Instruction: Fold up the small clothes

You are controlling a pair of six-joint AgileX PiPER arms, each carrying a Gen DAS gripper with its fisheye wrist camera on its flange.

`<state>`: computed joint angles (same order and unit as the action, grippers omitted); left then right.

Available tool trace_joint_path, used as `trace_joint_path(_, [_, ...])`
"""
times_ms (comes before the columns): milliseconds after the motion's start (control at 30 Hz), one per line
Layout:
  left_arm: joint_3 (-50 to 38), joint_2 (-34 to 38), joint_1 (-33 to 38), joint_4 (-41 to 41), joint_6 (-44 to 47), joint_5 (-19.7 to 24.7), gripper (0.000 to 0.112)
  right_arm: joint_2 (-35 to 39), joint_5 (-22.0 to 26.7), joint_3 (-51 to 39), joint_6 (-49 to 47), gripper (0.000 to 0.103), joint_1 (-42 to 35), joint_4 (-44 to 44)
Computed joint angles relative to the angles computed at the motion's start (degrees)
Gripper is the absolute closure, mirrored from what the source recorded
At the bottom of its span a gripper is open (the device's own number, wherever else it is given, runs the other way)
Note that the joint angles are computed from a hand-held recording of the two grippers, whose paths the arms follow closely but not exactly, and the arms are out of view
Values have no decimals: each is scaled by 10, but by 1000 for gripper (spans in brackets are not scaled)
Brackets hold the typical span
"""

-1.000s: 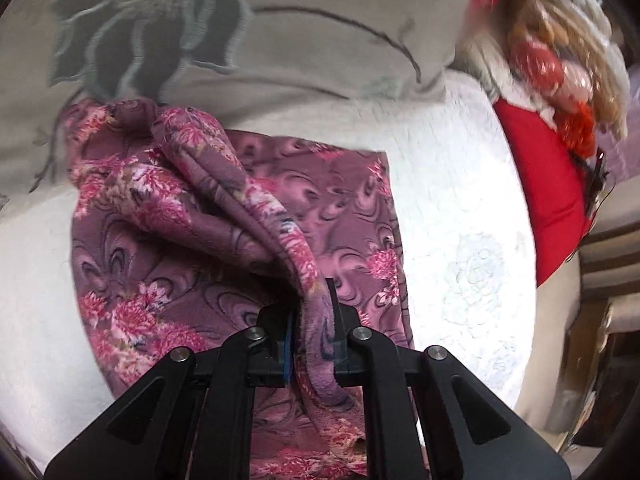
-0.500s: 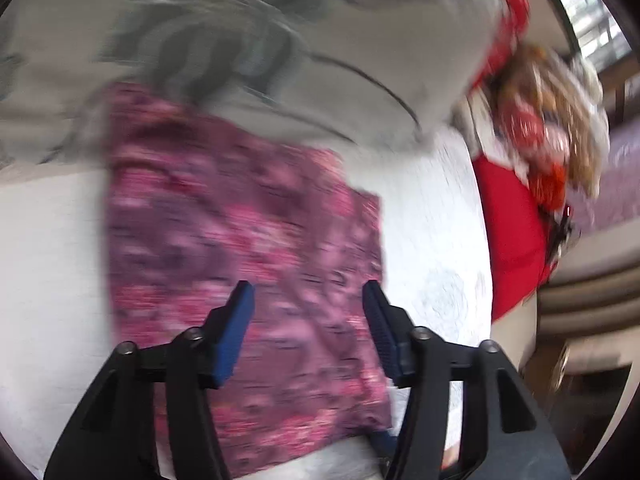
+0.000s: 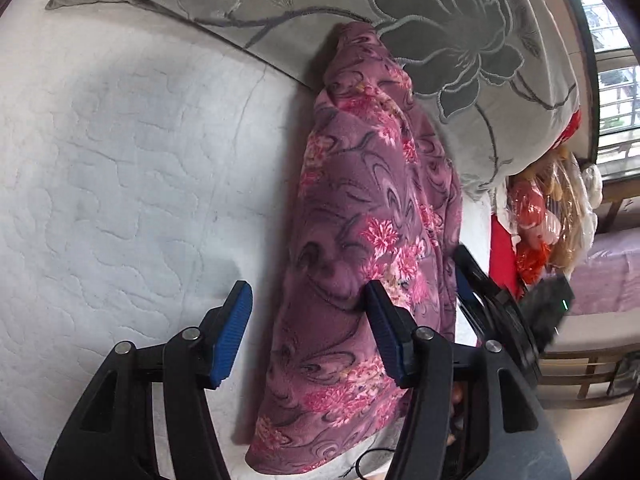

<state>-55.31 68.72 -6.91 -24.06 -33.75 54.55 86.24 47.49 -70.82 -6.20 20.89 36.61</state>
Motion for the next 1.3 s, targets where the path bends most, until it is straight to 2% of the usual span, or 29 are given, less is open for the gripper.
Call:
trace_joint_path(33, [-9,-2,0,12,-1,8,55,17,-1,-14,-2,49,14,-10])
trace_joint_path(67, [-22,-2,-2,29,-5,17,55,16,-6,-14,-26,80,24,0])
trace_joint_path(100, [-24,-10,-4,40,-6,19,55,13,-5,-16,-45,94,27,5])
trace_joint_path(167, [-32,-25,-26,78,-32,17,55,-20,-19,-6,-84,94,31,11])
trace_joint_path(267, [-46,3,-82,162,-87,17,51,-87,-53,51,-127,95,-8,58])
trace_joint_path(333, [-39,29,-109,174,-103,6,47,-82,-66,66,-89,95,-21,32])
trace_joint_path(400, [-32,37,-126,189,-119,2,44,-53,-55,72,-47,95,-28,-3])
trace_joint_path(500, [-36,16,-139,212,-128,28,44,-54,-52,89,-38,94,-34,-5])
trace_joint_path(567, [-29,-19,-147,221,-141,53,45,-65,-25,83,-40,87,-44,18])
trace_joint_path(600, [-20,-39,-159,227,-156,57,45,-67,-11,78,-41,86,-49,24])
trace_joint_path(667, [14,-85,-187,232,-186,59,44,-89,24,97,-75,73,-74,62])
trace_joint_path(767, [69,-112,-228,226,-207,51,44,-110,56,134,-122,60,-100,110])
trace_joint_path(800, [73,-112,-234,224,-212,54,44,-113,61,144,-115,61,-96,109])
trace_joint_path(833, [73,-114,-260,241,-239,58,44,-116,74,151,-119,81,-98,111])
trace_joint_path(867, [61,-105,-303,270,-285,65,44,-135,81,163,-142,93,-110,131])
trace_joint_path(933, [54,-101,-335,287,-311,77,44,-178,89,189,-188,93,-144,184])
trace_joint_path(1000, [57,-98,-338,285,-313,78,44,-204,76,206,-181,93,-149,173])
trace_joint_path(1100, [50,-119,-325,271,-294,94,45,-172,71,206,-126,92,-116,87])
trace_joint_path(1167, [38,-135,-310,285,-285,98,45,-177,73,181,-101,83,-120,78])
trace_joint_path(1233, [22,-136,-237,255,-216,94,44,-178,57,154,-81,78,-124,70])
trace_joint_path(1267, [8,-124,-191,232,-171,91,44,-168,52,138,-79,69,-125,75])
trace_joint_path(1300, [-5,-110,-163,221,-146,88,44,-152,45,118,-69,66,-123,76])
